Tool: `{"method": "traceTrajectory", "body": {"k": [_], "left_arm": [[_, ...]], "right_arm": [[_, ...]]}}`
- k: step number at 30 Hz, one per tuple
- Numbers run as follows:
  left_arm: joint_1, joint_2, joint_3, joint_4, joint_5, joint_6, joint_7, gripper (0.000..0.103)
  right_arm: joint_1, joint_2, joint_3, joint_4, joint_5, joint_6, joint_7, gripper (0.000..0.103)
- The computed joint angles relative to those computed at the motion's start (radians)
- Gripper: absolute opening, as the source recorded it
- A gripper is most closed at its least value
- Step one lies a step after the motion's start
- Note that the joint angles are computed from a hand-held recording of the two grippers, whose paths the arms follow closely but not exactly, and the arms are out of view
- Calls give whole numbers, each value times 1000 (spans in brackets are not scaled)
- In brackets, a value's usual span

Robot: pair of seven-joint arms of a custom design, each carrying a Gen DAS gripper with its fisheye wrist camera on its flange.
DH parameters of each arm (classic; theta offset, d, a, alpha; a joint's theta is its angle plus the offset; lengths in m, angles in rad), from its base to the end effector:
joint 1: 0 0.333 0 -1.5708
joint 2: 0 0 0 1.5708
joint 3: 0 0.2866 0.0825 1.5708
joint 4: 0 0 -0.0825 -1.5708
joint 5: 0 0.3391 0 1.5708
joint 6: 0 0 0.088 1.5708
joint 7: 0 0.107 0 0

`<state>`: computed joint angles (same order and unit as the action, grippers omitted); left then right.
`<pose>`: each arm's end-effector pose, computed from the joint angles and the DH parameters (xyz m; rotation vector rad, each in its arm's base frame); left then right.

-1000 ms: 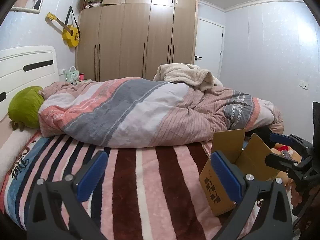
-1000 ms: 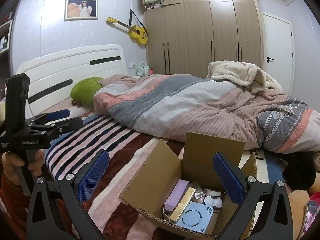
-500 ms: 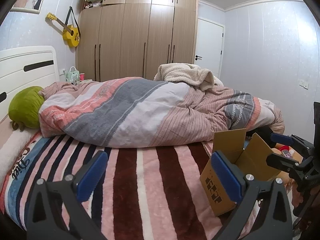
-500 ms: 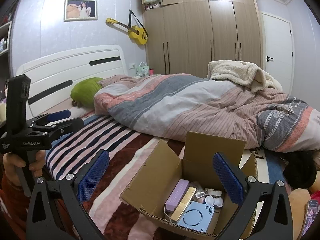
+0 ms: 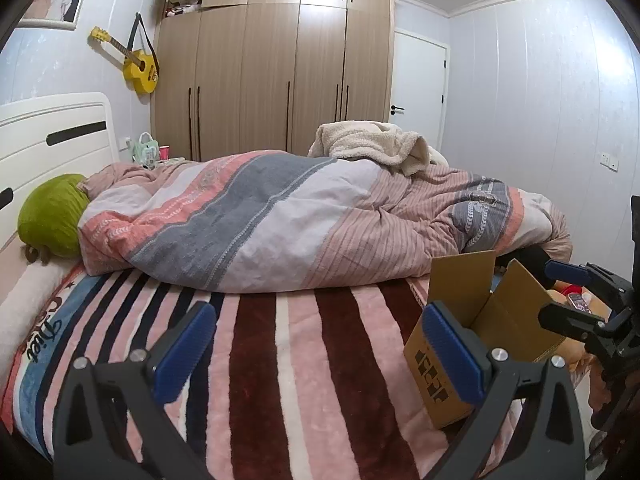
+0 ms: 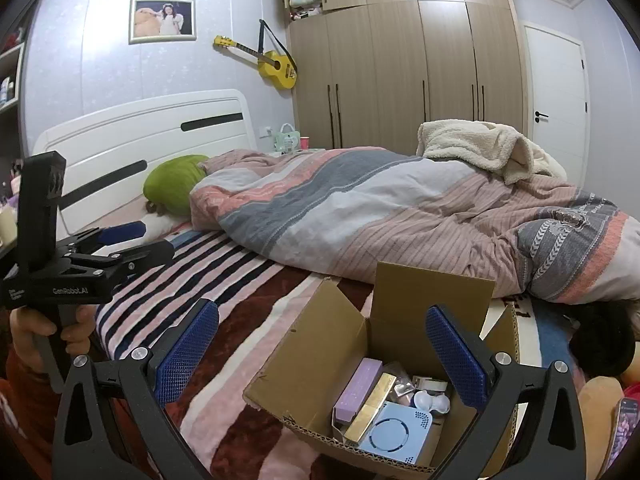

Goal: Organize rigid objects

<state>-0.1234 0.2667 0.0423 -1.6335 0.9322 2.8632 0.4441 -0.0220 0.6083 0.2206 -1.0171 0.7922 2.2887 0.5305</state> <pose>0.6275 -0.0988 0.5458 -1.7272 1.3321 -0.8895 0.7006 0.0993 0.5698 -1.9500 0.7665 -0.3377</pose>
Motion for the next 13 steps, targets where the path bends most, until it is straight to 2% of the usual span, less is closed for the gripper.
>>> {"method": "traceTrajectory", "body": {"k": [13], "left_arm": [[1,2,-1,0,-28,4,30,102]], "right_arm": [[2,-20,1,-36,8,13,-6,103]]}}
